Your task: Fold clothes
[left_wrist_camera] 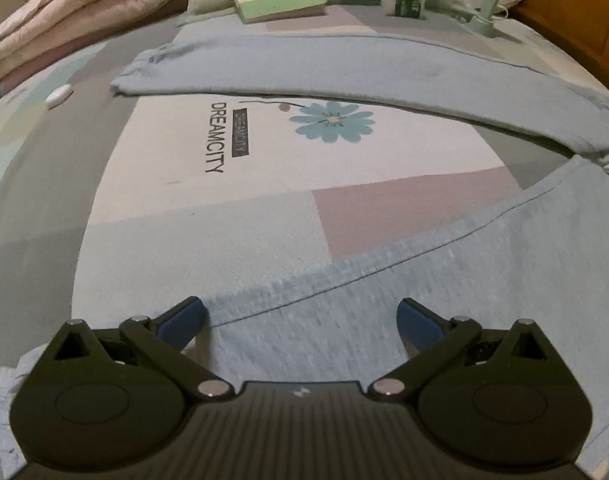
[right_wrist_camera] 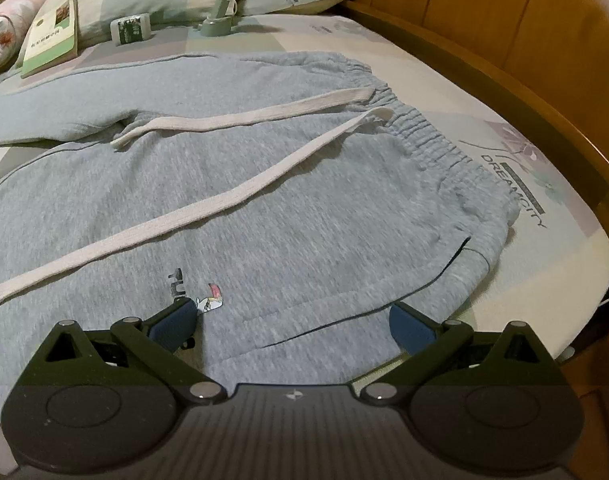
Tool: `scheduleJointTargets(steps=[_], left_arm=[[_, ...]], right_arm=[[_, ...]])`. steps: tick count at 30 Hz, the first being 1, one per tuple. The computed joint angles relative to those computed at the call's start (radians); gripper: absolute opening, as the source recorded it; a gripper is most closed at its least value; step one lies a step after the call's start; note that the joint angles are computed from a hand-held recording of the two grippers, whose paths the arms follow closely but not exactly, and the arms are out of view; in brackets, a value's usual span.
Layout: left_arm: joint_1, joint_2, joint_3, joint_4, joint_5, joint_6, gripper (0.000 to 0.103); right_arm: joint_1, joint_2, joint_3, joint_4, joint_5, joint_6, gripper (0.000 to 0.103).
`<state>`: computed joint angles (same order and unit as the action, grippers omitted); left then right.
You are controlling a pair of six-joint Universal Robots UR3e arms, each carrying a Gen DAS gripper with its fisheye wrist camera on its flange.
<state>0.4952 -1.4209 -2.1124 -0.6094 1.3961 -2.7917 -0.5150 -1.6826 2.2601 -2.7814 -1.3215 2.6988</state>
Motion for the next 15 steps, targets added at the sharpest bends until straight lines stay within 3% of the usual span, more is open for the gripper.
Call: scheduleJointTargets(steps=[6,15], left_arm=[[-0.055,0.052,0.015,-0.029,-0.041,0.043,0.102],[-0.247,-0.057,0.104,0.063,-0.02,0.061,0.102]], right_arm=[[0.005,-0.034,-0.037,0.106,0.08,-0.073,0.103],[-0.019,-0.052,-0.04,0.19,0.139,-0.185,0.103]])
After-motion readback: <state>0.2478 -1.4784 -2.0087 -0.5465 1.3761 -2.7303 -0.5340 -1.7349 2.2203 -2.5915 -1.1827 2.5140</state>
